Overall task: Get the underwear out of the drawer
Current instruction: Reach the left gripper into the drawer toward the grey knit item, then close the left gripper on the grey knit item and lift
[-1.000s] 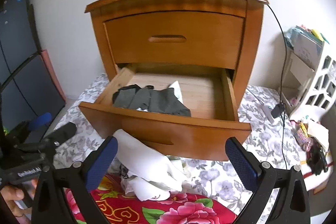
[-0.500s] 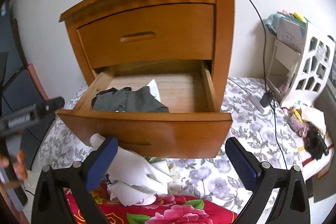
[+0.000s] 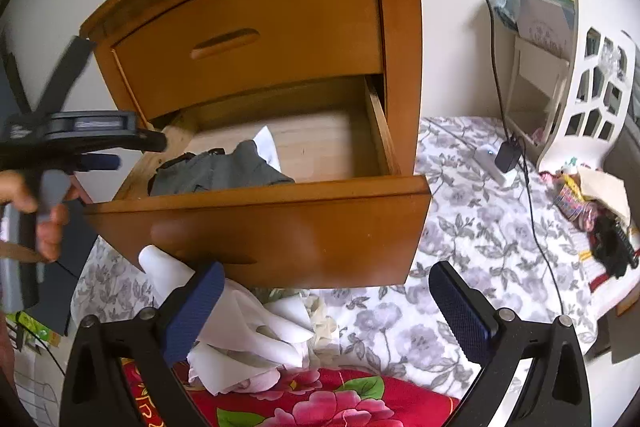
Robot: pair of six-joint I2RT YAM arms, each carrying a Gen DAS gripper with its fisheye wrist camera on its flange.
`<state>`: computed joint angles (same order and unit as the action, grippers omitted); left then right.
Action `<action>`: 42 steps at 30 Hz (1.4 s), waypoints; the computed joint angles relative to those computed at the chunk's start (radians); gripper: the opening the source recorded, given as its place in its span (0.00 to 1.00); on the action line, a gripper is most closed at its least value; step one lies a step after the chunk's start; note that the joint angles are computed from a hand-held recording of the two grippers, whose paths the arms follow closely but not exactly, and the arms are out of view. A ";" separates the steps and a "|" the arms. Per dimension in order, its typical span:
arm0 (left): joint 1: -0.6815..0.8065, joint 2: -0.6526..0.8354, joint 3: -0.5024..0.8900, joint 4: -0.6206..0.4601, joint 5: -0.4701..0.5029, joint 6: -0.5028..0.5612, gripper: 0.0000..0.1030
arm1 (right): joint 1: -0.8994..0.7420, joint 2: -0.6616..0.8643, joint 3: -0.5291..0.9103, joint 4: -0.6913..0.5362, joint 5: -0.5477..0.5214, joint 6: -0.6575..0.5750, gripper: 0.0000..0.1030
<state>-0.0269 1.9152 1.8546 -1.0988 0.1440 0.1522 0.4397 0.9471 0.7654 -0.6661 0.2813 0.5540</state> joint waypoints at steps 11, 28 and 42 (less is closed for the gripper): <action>-0.074 0.224 0.176 -0.100 -0.093 -0.097 0.71 | -0.107 -0.019 -0.054 0.042 -0.100 -0.020 1.00; -0.100 0.282 0.256 -0.157 -0.128 -0.061 0.11 | -0.114 -0.019 -0.075 0.068 -0.133 -0.028 1.00; -0.055 -0.026 -0.047 0.085 -0.097 -0.008 0.10 | -0.086 -0.050 -0.074 0.040 -0.109 -0.012 1.00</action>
